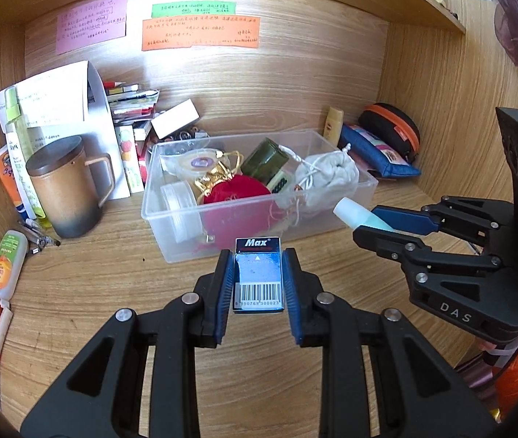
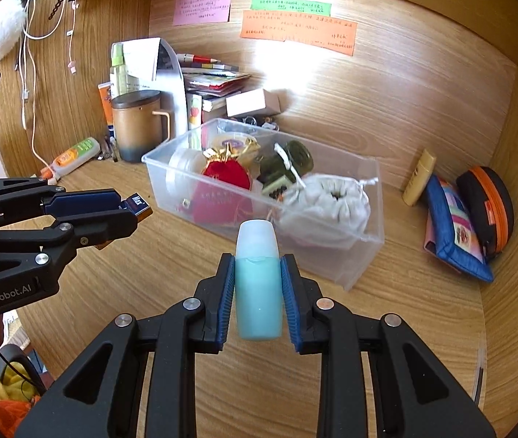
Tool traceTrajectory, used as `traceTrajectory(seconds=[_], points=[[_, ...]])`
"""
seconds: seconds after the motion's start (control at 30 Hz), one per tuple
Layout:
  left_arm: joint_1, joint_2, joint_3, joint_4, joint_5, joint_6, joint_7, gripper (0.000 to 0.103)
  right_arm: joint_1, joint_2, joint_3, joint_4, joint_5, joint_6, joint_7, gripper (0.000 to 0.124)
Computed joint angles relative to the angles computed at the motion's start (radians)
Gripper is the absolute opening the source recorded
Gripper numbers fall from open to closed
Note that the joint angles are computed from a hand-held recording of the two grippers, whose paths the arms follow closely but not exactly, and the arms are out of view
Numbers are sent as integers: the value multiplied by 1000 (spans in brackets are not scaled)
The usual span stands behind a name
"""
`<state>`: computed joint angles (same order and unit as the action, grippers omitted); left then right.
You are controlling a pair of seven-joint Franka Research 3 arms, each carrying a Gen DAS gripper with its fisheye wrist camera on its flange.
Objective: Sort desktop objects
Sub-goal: 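Carry the staple box with the left tool while the right carries the bottle over the bin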
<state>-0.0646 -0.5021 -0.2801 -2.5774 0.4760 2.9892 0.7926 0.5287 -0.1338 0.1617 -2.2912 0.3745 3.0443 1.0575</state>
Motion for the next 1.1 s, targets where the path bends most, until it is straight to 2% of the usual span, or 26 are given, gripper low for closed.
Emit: traceTrajectory(seconds=[0.37, 0.7, 1.1], points=[[22, 40, 20, 54, 5, 15, 25, 26, 4, 61, -4, 96, 49, -25, -54, 23], [43, 103, 35, 98, 5, 17, 35, 26, -24, 144, 14, 192, 19, -67, -30, 23], [5, 187, 105, 150, -66, 23, 111, 26, -27, 241, 21, 315, -48, -104, 13, 23]])
